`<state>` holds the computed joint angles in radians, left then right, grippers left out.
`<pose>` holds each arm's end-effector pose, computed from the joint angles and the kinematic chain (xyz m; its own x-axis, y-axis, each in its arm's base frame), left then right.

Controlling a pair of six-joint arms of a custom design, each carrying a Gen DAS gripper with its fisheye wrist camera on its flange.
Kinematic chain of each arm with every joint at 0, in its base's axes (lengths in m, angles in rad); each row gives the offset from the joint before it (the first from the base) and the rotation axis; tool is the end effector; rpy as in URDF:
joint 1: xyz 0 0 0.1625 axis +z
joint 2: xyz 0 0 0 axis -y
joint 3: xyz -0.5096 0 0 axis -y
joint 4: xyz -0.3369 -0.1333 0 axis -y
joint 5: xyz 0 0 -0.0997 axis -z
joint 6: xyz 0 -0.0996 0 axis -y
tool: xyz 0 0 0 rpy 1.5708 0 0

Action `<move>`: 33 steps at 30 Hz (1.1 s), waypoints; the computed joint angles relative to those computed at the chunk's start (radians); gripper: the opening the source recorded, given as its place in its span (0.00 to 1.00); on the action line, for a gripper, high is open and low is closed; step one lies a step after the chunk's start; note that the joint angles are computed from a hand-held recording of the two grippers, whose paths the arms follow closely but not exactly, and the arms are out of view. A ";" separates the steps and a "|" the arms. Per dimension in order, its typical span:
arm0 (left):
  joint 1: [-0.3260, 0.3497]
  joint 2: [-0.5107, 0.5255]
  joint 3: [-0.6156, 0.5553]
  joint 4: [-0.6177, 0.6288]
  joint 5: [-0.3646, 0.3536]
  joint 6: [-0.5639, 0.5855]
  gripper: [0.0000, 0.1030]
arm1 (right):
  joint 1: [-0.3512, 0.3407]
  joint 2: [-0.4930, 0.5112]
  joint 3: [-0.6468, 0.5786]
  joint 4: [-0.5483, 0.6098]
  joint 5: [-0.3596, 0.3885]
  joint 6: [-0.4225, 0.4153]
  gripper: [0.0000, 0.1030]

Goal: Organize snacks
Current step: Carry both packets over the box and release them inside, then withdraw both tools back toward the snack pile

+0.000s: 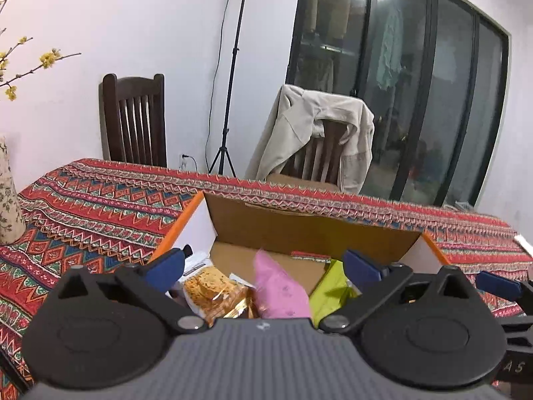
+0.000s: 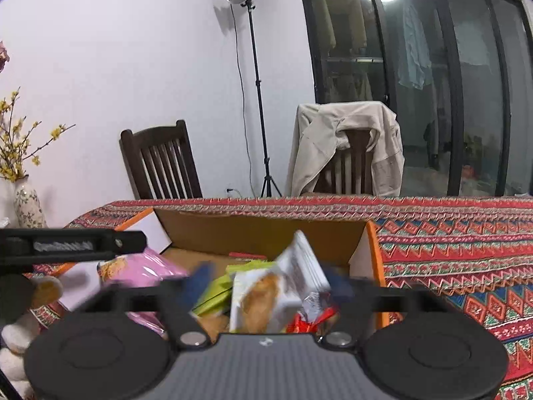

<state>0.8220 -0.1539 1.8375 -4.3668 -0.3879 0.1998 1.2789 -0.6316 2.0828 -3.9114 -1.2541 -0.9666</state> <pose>-0.2048 -0.5517 -0.0214 -0.7656 -0.2793 -0.5795 0.4624 0.3873 -0.7976 -0.0118 -0.6102 0.1467 -0.7057 -0.4727 0.5277 -0.7033 0.3771 -0.6027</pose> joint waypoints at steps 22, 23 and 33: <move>-0.145 -0.025 0.116 -0.223 0.082 0.108 1.00 | -0.006 -0.125 0.161 -0.040 0.056 -0.028 1.00; -0.154 -0.023 0.127 -0.240 0.091 0.116 1.00 | -0.010 -0.134 0.179 -0.047 0.062 -0.035 1.00; -0.229 0.040 0.301 -0.233 0.169 -0.075 1.00 | -0.093 -0.205 0.327 -0.083 0.119 -0.157 1.00</move>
